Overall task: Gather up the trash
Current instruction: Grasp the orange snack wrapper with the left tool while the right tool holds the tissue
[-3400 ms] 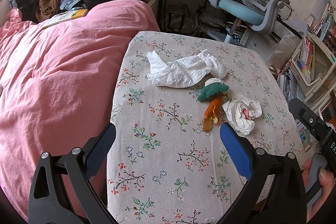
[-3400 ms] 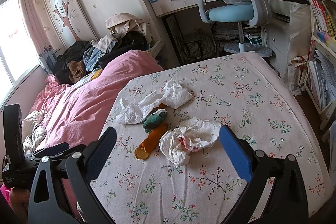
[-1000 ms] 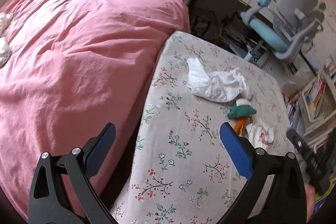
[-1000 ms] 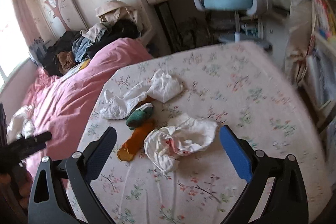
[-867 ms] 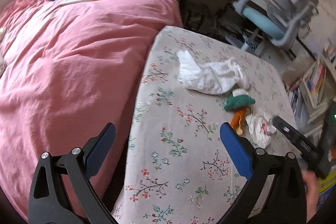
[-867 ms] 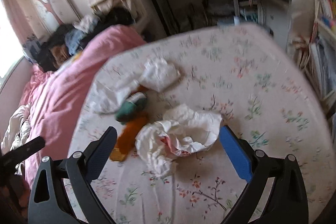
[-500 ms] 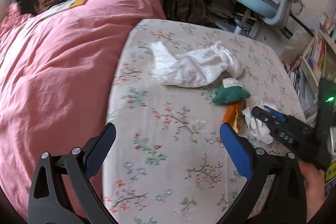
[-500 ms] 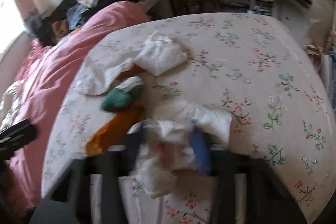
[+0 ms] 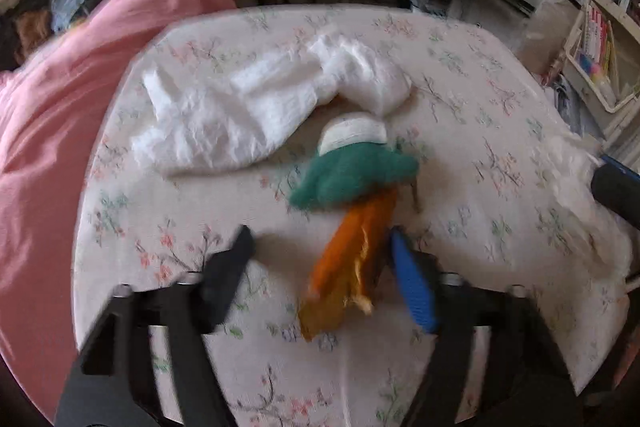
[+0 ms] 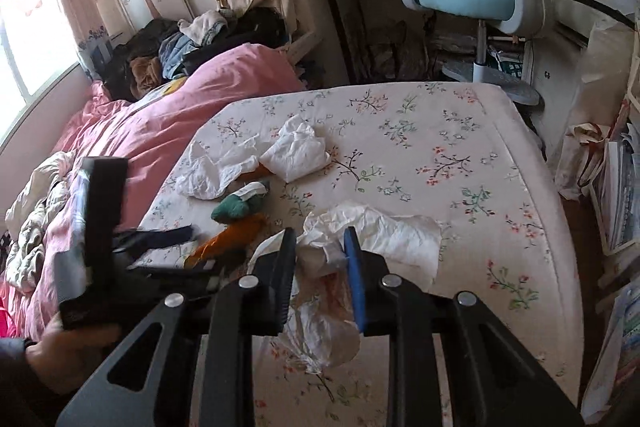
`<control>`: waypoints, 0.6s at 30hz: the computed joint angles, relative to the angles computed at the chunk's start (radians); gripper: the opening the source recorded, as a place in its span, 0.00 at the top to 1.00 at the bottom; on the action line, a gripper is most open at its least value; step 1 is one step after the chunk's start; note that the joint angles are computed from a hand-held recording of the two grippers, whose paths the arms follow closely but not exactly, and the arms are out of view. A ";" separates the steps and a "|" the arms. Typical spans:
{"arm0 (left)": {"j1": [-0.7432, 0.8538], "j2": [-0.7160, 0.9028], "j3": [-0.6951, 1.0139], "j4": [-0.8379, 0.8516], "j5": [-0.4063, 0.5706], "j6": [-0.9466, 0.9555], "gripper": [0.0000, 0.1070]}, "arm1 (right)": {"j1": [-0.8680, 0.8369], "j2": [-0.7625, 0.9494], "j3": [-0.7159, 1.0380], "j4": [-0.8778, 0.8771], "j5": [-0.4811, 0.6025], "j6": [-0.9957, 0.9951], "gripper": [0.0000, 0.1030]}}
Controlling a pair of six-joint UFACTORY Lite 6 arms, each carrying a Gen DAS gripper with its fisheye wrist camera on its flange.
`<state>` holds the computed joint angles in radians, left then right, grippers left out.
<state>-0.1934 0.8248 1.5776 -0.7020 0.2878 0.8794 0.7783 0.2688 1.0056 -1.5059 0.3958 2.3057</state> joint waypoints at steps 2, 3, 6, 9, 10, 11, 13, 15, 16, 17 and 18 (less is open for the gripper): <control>0.027 0.003 0.028 -0.109 0.111 0.089 0.83 | -0.001 -0.026 -0.018 -0.009 -0.007 0.003 0.76; 0.040 -0.007 0.022 -0.147 0.151 0.121 0.84 | 0.002 -0.035 -0.020 -0.007 -0.005 -0.002 0.76; 0.085 -0.084 -0.061 -0.245 0.242 0.247 0.84 | 0.025 -0.073 -0.043 -0.017 0.009 0.016 0.76; 0.148 -0.197 -0.200 -0.309 0.321 0.357 0.84 | 0.062 -0.094 -0.052 -0.035 0.026 0.064 0.76; 0.162 -0.237 -0.253 -0.330 0.322 0.399 0.84 | 0.078 -0.112 -0.072 -0.062 0.028 0.108 0.76; 0.190 -0.294 -0.320 -0.352 0.335 0.444 0.84 | 0.097 -0.117 -0.076 -0.078 0.033 0.141 0.76; 0.243 -0.388 -0.436 -0.393 0.355 0.523 0.84 | 0.140 -0.124 -0.081 -0.081 0.053 0.171 0.76; 0.316 -0.499 -0.567 -0.422 0.369 0.611 0.84 | 0.202 -0.118 -0.074 -0.070 0.081 0.198 0.76; 0.352 -0.547 -0.625 -0.430 0.373 0.649 0.84 | 0.245 -0.108 -0.066 -0.060 0.098 0.214 0.76; 0.398 -0.591 -0.681 -0.429 0.380 0.686 0.84 | 0.279 -0.100 -0.061 -0.055 0.110 0.230 0.76; 0.436 -0.618 -0.717 -0.422 0.386 0.706 0.84 | 0.327 -0.084 -0.053 -0.053 0.127 0.262 0.76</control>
<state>0.2423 0.2071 0.8604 -1.1237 0.6735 1.5851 1.1054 0.1852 0.9525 -1.5593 0.5226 2.5681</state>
